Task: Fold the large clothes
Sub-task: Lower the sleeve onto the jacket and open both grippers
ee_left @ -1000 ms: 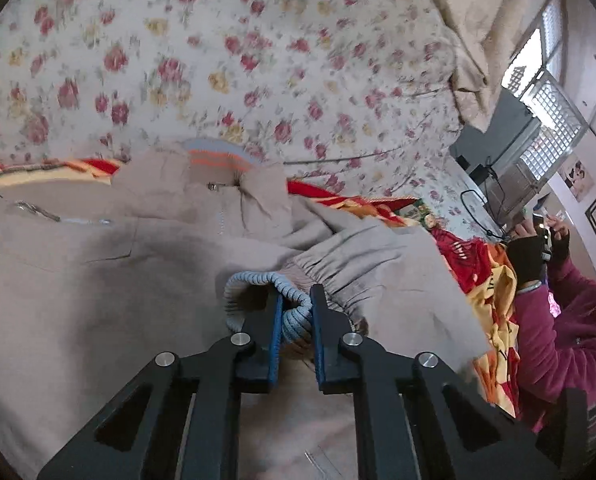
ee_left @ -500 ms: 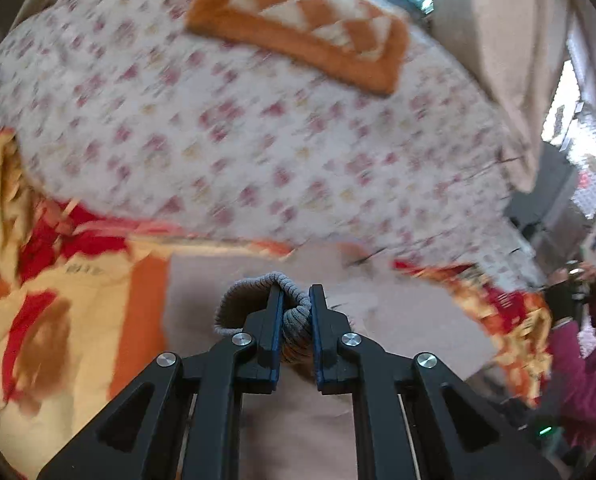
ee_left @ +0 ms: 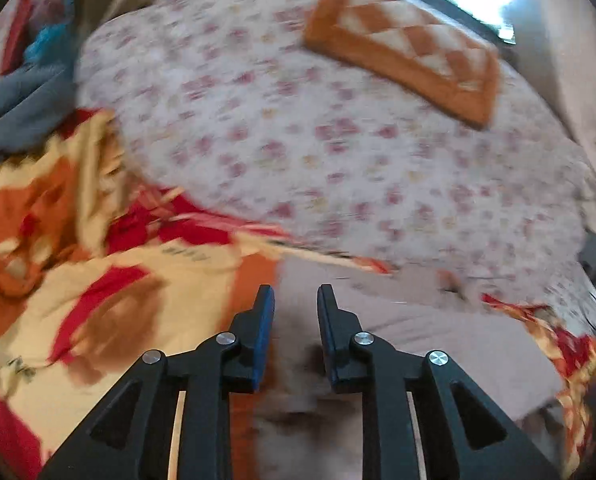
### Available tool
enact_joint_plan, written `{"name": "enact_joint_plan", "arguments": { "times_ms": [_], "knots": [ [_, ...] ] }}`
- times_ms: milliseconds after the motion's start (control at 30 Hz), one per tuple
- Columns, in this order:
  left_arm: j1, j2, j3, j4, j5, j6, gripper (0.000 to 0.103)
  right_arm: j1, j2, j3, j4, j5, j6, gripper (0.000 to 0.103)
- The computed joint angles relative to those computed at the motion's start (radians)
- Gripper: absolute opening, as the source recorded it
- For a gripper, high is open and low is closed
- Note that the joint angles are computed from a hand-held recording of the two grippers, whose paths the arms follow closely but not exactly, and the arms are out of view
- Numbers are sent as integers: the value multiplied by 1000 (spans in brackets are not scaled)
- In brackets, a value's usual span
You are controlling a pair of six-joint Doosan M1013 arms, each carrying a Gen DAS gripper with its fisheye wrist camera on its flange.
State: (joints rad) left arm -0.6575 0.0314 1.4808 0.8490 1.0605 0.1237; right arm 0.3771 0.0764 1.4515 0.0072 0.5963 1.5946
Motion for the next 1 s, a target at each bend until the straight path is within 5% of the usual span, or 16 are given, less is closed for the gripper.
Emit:
{"name": "enact_joint_plan", "arguments": {
  "times_ms": [33, 100, 133, 167, 233, 333, 400, 500, 600, 667, 733, 767, 800, 833, 933, 1000],
  "knots": [
    [1, 5, -8, -15, -33, 30, 9, -17, 11, -21, 1, 8, 24, 88],
    [2, 22, -29, -72, -133, 133, 9, -49, 38, -64, 54, 45, 16, 70],
    [0, 36, -45, -96, -156, 192, 10, -64, 58, -94, 68, 75, 29, 50],
    [-3, 51, -64, -103, -146, 224, 10, -72, 73, -115, 66, 96, 37, 36],
    [-13, 89, -93, -94, -73, 266, 10, -77, 103, -152, 46, 118, 25, 23],
    [15, 148, -129, -213, 98, 313, 10, -72, 131, -179, 113, 144, -94, 22],
    [46, 144, -113, -299, 87, 280, 10, -74, 162, -204, 217, 201, -197, 22],
    [42, 141, -110, -283, 78, 265, 12, -67, 243, -270, 129, 412, -130, 25],
    [43, 146, -114, -281, 83, 273, 13, -87, 262, -288, 172, 459, -94, 45],
    [47, 143, -108, -290, 59, 269, 17, -76, 259, -283, 87, 460, -54, 80],
    [58, 141, -102, -307, 22, 278, 29, -77, 270, -304, 62, 514, -11, 83],
    [61, 139, -99, -318, 4, 278, 32, -83, 271, -310, 80, 528, -1, 76],
    [60, 137, -96, -324, -7, 281, 34, -89, 260, -300, 104, 511, 4, 63],
    [57, 137, -96, -321, -3, 281, 34, -89, 247, -287, 108, 480, 9, 32],
    [44, 134, -95, -287, 7, 255, 34, -54, 174, -212, 25, 240, -12, 27],
    [28, 123, -87, -217, 0, 199, 34, -43, 157, -194, 147, 144, -187, 27]
  ]
}}
